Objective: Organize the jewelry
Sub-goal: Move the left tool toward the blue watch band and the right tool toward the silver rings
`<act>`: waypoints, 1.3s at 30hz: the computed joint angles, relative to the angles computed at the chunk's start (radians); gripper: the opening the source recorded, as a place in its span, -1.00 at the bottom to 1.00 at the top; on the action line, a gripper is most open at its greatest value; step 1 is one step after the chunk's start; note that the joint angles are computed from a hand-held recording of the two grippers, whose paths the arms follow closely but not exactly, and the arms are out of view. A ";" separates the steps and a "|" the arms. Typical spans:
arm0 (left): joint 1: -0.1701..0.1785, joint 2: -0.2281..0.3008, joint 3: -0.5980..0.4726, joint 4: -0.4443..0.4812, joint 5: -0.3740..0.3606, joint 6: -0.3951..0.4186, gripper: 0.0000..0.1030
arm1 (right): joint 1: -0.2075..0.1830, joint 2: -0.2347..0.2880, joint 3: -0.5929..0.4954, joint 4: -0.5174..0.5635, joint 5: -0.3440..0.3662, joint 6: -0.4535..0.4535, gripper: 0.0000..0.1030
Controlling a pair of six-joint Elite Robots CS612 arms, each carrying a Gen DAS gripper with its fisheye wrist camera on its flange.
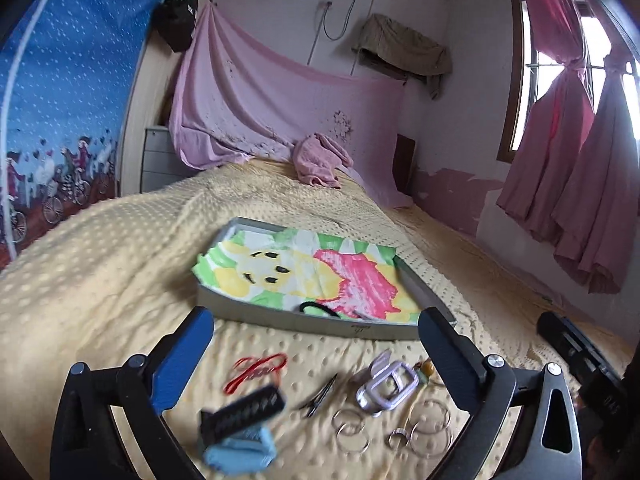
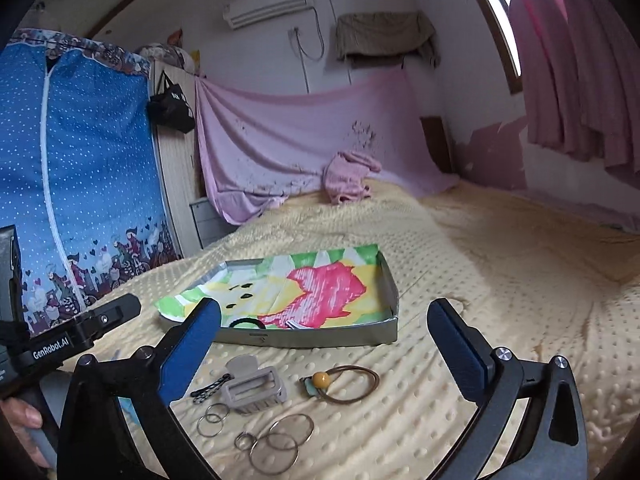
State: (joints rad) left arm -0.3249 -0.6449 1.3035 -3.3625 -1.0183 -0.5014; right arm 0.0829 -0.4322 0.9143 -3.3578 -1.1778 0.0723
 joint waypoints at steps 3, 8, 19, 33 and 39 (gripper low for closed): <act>-0.013 -0.019 0.050 -0.041 0.036 0.019 1.00 | -0.002 -0.039 0.081 -0.056 0.001 -0.009 0.97; -0.032 -0.052 0.131 -0.088 0.071 0.027 1.00 | -0.006 -0.090 0.191 -0.106 0.024 -0.021 0.97; -0.057 -0.097 0.261 -0.131 0.109 0.007 1.00 | -0.001 -0.148 0.338 -0.132 0.025 -0.082 0.97; -0.074 -0.110 0.327 -0.129 0.142 -0.036 1.00 | 0.008 -0.163 0.398 -0.127 -0.008 -0.156 0.97; -0.074 -0.111 0.323 -0.109 0.150 -0.034 1.00 | 0.011 -0.160 0.386 -0.105 -0.015 -0.167 0.97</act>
